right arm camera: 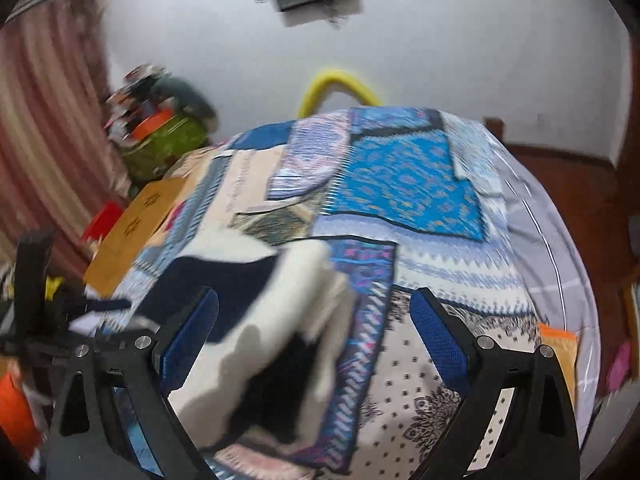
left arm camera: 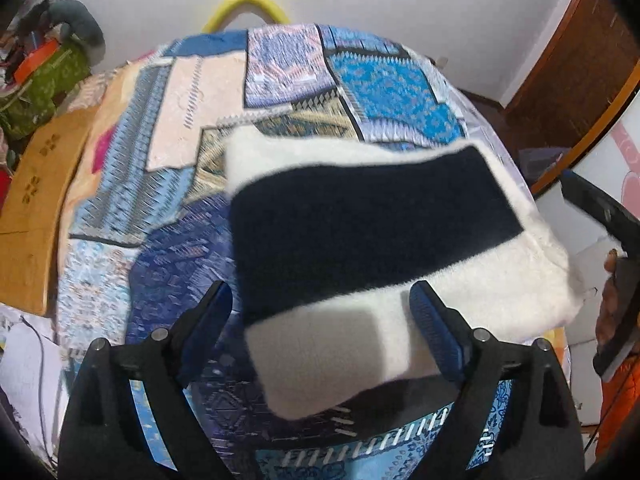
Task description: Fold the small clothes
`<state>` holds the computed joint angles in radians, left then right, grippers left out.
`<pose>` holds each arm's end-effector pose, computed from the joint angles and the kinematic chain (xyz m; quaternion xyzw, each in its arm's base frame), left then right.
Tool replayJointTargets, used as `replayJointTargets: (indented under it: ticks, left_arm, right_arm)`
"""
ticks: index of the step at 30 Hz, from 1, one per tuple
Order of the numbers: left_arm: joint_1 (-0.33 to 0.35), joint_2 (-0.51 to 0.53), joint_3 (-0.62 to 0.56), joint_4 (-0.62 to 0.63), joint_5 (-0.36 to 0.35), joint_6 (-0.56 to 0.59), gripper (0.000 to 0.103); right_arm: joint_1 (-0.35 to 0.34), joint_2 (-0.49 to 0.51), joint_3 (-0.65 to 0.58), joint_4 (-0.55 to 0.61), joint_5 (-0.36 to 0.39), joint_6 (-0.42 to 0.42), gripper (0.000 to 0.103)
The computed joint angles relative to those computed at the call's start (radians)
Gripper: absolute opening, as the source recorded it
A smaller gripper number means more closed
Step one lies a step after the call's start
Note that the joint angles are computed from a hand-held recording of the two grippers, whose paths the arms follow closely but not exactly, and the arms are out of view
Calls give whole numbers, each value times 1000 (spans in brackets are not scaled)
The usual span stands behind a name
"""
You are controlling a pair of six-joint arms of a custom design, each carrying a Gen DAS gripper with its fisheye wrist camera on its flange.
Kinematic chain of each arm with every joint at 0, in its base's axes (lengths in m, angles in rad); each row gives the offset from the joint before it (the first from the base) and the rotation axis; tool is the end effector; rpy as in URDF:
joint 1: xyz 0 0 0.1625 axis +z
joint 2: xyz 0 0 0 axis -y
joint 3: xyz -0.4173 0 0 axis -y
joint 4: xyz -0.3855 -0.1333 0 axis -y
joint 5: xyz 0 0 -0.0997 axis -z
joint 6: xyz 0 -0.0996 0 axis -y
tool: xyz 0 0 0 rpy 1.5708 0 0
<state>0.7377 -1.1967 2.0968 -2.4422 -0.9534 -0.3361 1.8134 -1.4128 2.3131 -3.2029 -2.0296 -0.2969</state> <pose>-0.2337 -0.4705 0.1649 0.2385 0.9223 -0.1563 0.2609 0.1920 -0.4048 0.2727 0.1639 -0.8981 0.3425 0.2217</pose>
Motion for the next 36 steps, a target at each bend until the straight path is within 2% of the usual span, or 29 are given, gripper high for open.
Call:
replayJointTargets:
  ticks: [4, 10, 13, 18, 21, 26, 28, 32, 36]
  left_arm:
    - [-16, -48, 0, 10, 46, 33, 91]
    - [-17, -69, -27, -9, 100, 97, 91]
    - [1, -48, -51, -31, 77, 146, 91]
    - [46, 18, -78, -69, 2, 220, 91]
    - [69, 67, -89, -76, -32, 227, 91]
    - [96, 121, -88, -90, -70, 213, 92]
    - [104, 124, -75, -115, -72, 201, 97]
    - [120, 110, -61, -104, -95, 188, 99]
    - [107, 79, -25, -106, -81, 197, 99]
  right_arm:
    - [63, 33, -12, 13, 21, -29, 95]
    - [85, 118, -67, 14, 53, -14, 95]
    - [60, 162, -98, 37, 61, 12, 95]
    - [22, 212, -125, 111, 5, 32, 95]
    - [3, 225, -118, 146, -34, 2, 95]
    - [18, 243, -66, 46, -98, -103, 95]
    - [23, 249, -50, 18, -120, -131, 95]
    - [26, 244, -28, -2, -130, -150, 95]
    - [30, 229, -2, -16, -141, -149, 95]
